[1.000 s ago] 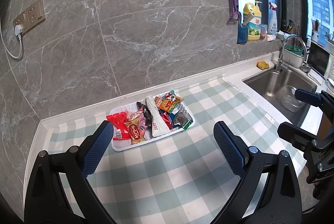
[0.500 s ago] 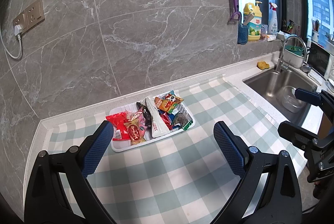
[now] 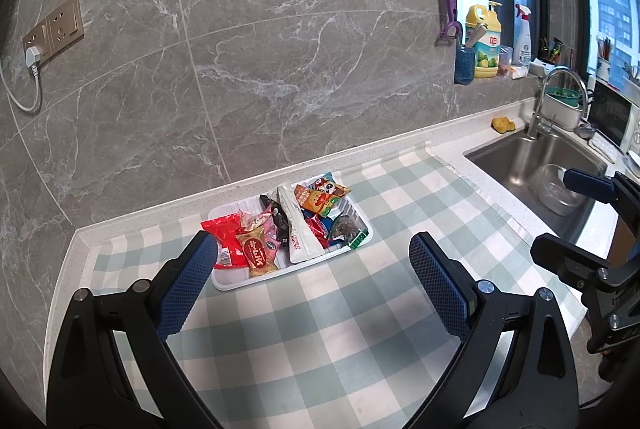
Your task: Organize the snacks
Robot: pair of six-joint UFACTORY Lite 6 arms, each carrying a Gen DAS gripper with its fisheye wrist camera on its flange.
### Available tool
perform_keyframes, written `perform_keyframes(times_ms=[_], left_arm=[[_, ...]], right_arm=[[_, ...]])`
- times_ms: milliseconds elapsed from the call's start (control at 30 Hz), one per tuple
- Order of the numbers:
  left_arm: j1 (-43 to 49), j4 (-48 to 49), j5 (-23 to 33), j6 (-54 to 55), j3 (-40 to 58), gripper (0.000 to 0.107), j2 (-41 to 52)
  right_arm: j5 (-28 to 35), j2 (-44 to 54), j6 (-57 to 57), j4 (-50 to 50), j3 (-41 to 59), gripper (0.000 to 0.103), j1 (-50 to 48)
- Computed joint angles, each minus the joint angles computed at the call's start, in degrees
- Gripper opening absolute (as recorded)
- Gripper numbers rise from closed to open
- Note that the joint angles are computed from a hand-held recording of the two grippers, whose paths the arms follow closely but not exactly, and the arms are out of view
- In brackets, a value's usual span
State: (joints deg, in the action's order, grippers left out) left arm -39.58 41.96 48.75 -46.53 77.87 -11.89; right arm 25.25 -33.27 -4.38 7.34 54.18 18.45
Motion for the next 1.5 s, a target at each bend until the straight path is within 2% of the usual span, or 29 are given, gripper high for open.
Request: perform_keyframes(times_ms=[667, 833, 1000, 1100, 1233, 1500], left_arm=[[-1.7, -0.4, -1.0, -1.6, 0.6, 0.098, 0.1], [-5.2, 6.1, 4.5, -7.4, 1.1, 0.098, 0.9], [-5.2, 7.7, 1.4, -11.4, -2.2, 0.098, -2.7], [-6.4, 10.9, 4.3, -14.3, -2.7, 0.098, -3.0], [-10.2, 20.3, 10.8, -21.3, -5.0, 0.098, -2.5], [-4.3, 11.5, 4.2, -18.6, -9.1, 0.098, -6.0]], right_arm=[[0.2, -0.2, 0.3, -0.3, -0.1, 0.102, 0.3], [0.2, -0.4, -0.2, 0.3, -0.2, 0.102, 0.2], [0.1, 0.0, 3.5, -2.5, 0.0, 0.102, 2.0], [0.0, 0.0, 6.7, -5.1, -0.1, 0.102, 3.7], [0.0, -0.4, 8.0, -5.6, -0.8, 0.102, 4.5], [-0.3, -1.3, 10.3, -6.5, -2.7, 0.102, 5.5]])
